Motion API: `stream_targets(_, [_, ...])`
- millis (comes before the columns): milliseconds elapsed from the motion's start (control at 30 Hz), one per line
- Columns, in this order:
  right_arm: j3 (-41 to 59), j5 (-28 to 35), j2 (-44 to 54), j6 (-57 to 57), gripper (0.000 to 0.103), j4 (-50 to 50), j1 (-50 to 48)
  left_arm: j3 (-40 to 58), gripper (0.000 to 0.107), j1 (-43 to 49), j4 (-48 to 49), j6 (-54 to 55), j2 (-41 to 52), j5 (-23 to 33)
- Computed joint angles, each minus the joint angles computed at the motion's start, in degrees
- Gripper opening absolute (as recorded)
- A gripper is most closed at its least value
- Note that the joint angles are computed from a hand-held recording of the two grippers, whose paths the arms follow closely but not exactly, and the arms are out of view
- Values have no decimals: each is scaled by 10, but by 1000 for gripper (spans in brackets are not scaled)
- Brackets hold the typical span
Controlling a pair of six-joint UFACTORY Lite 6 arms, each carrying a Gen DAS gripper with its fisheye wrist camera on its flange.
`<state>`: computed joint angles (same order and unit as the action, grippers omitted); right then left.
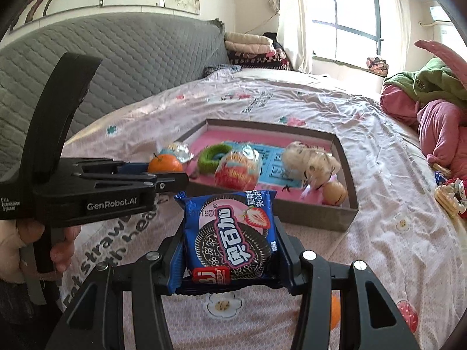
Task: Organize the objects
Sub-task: 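Lift and carry the orange and Oreo pack over the gray tray with both tools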
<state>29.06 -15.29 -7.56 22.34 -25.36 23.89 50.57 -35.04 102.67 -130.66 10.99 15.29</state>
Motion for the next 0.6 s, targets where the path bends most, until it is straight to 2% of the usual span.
stream_targets(400, [5,-13,-15,8,51,-3,-15,3,39,6,4,-6,-18,3])
stream_targets(600, [11,-24,-13,77,51,-74,-40,8,39,2,0,4,-18,21])
